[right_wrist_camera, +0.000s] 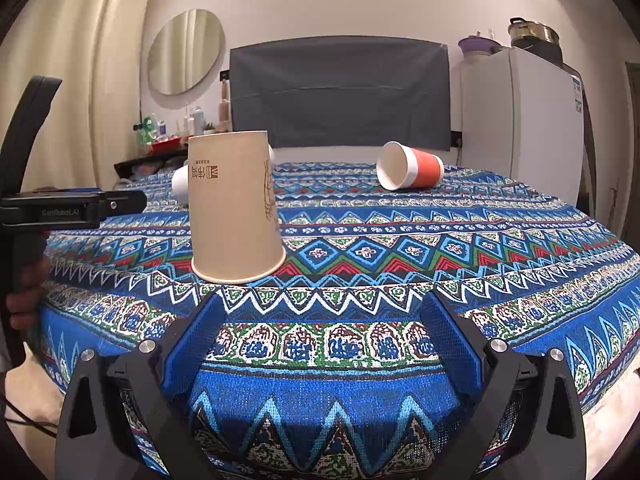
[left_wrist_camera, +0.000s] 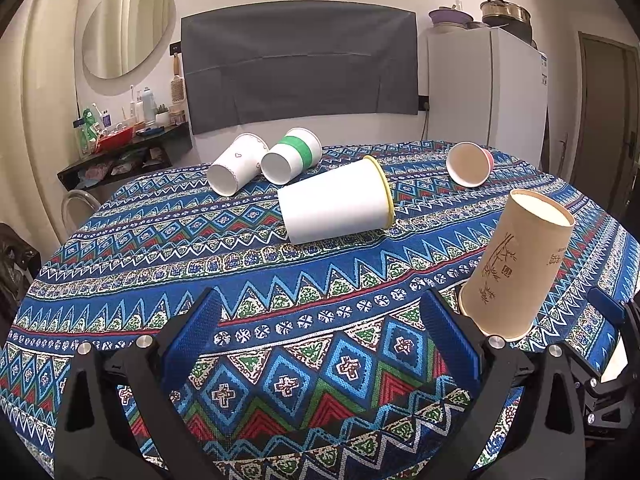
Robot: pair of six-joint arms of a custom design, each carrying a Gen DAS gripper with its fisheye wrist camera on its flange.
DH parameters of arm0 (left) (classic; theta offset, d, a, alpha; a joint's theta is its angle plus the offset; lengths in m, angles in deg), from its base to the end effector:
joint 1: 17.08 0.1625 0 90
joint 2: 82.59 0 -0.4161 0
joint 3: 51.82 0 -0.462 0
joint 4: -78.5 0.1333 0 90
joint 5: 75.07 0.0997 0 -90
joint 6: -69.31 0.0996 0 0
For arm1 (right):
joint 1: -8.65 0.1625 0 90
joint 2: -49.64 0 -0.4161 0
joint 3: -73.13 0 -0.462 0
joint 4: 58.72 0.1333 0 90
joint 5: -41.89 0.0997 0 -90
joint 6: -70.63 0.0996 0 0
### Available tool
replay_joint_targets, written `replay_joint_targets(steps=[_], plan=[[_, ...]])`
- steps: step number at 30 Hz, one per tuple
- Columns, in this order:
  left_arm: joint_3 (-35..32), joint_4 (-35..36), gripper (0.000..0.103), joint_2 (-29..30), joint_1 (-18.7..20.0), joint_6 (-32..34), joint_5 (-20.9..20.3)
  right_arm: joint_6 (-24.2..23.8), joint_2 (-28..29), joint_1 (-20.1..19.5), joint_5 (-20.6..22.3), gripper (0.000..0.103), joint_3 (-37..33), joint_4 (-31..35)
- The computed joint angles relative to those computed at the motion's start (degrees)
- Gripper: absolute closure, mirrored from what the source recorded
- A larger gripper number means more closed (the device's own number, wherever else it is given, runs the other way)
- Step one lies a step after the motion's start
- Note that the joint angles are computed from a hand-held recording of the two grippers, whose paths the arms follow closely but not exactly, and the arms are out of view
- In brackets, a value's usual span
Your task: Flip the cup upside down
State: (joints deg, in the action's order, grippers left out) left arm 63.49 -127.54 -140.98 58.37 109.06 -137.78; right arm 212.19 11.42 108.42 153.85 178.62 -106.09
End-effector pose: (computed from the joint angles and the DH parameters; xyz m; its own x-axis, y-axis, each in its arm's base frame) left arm 0.0231 -0.6232 0.1699 -0.6549 0.1965 -0.7297 0.7124 0.4827 -0.5094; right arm 0.1894 -0.5339 -0.1314 -0.7267 -0.0604 0.6843 -0.6506 0.3803 -0.6574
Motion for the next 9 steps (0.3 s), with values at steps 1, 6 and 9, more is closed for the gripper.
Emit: replay_joint_targets(steps=[1, 6, 9], plan=[[-0.05, 0.13, 0.006, 0.03, -0.04, 0.11, 0.14, 0.01, 0.02, 0.00, 0.01, 0.008, -0.04, 0.04], [0.18, -0.10, 0.006, -0.10, 0.01, 0.47, -0.46, -0.02, 0.01, -0.02, -0.03, 0.008, 0.03, -0.07], [0.28, -0.42, 0.006, -0.08, -0.01, 0.55, -0.50, -0.03, 0.03, -0.03, -0.04, 0.008, -0.01, -0.04]])
